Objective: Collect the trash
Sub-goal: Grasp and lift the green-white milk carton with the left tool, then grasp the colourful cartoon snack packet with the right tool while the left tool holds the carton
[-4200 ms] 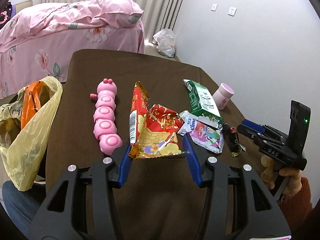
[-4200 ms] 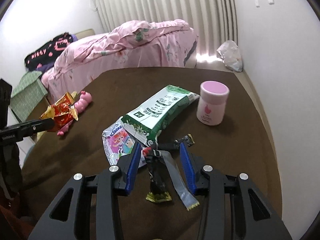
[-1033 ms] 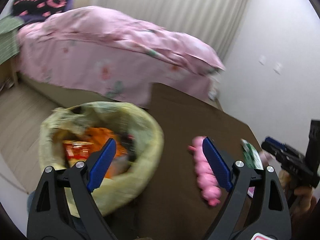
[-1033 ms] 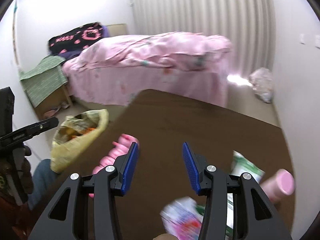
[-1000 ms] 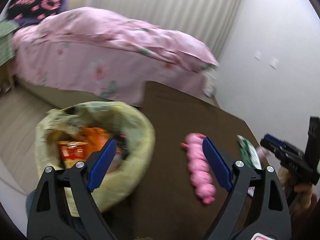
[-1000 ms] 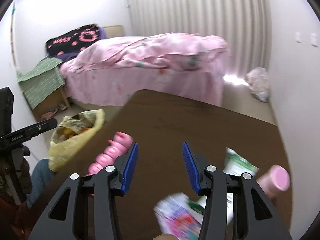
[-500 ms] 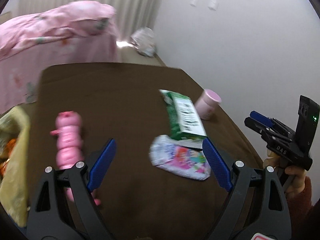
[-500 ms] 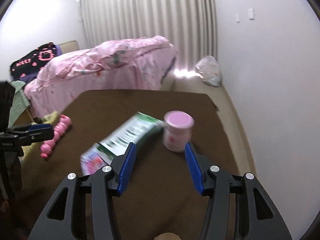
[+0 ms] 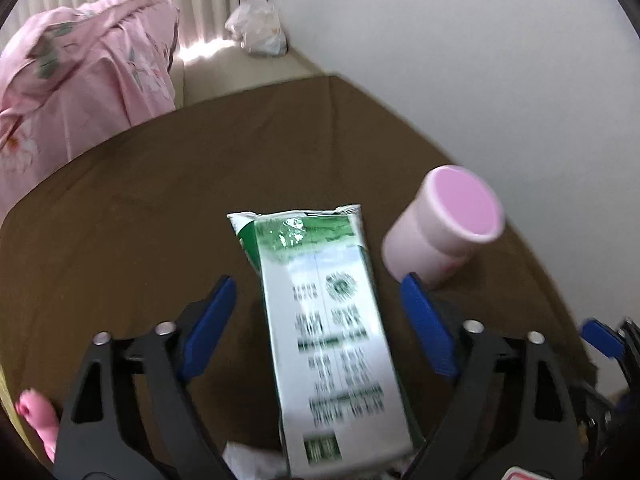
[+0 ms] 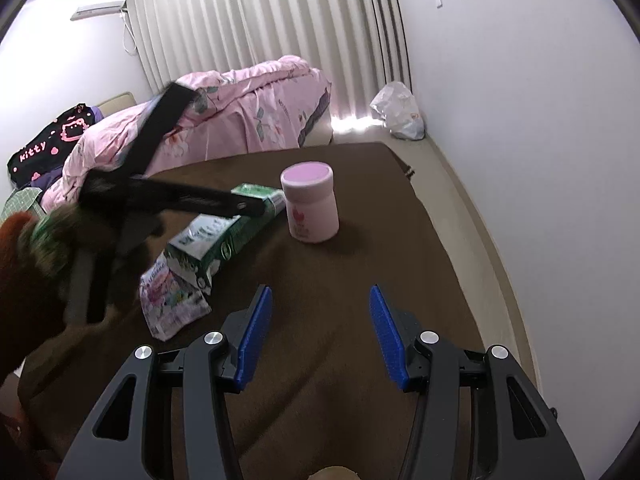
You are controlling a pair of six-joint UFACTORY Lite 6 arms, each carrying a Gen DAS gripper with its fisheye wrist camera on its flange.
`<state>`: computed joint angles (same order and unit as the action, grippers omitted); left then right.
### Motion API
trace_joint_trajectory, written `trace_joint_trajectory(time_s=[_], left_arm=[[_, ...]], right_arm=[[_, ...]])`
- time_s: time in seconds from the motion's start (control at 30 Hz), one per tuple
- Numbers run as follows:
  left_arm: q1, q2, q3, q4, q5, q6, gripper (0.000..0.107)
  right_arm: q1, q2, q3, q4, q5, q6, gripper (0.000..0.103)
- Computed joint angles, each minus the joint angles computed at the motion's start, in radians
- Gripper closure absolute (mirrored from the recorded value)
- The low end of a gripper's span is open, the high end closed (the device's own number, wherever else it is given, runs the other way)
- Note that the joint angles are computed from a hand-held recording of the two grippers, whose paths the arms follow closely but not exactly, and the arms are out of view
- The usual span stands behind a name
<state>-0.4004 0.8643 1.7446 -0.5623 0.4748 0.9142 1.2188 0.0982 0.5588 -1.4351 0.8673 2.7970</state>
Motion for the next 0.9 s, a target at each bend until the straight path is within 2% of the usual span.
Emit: trace_joint_trajectory(time_s=[0.07, 0.13, 0.23, 0.33, 0.43, 0.47, 0.53, 0.6, 0.7, 0.8, 0.9], left_arm=[[-0.014, 0.065, 0.089, 0.136, 0.027, -0.147, 0.046], [-0.009, 0.059, 0.084, 0.142, 0.022, -0.15, 0.051], [0.029, -0.034, -0.02, -0.01, 0.017, 0.014, 0.051], [0.099, -0.194, -0.204, -0.244, 0.011, 0.273, 0.052], [0.18, -0.321, -0.331, -0.417, 0.059, 0.465, 0.052], [0.228, -0.37, -0.378, -0.486, 0.1, 0.534, 0.053], [0.347, -0.46, -0.459, -0.609, 0.215, 0.642, 0.053], [0.441, -0.51, -0.49, -0.665, 0.307, 0.677, 0.053], [0.578, -0.552, -0.497, -0.64, 0.421, 0.661, 0.054], [0.697, -0.551, -0.465, -0.591, 0.513, 0.639, 0.054], [0.794, -0.533, -0.4, -0.508, 0.626, 0.586, 0.054]], right_arm=[[0.002, 0.013, -0.008, -0.005, -0.008, 0.028, 0.055], [0.004, 0.01, -0.023, -0.022, -0.008, 0.068, 0.055], [0.003, 0.008, -0.043, -0.053, -0.01, 0.124, 0.055], [-0.003, 0.01, -0.037, -0.066, -0.014, 0.129, 0.055], [-0.007, 0.005, -0.027, -0.1, -0.018, 0.138, 0.055], [-0.008, 0.004, -0.02, -0.115, -0.019, 0.136, 0.055], [-0.007, 0.017, 0.003, -0.166, -0.017, 0.142, 0.048], [-0.019, 0.036, 0.02, -0.272, -0.031, 0.181, 0.045], [-0.061, 0.097, 0.099, -0.381, -0.115, 0.154, 0.044], [-0.079, 0.183, 0.231, -0.308, -0.172, -0.042, 0.044], [-0.133, 0.242, 0.335, -0.293, -0.284, -0.146, 0.044]])
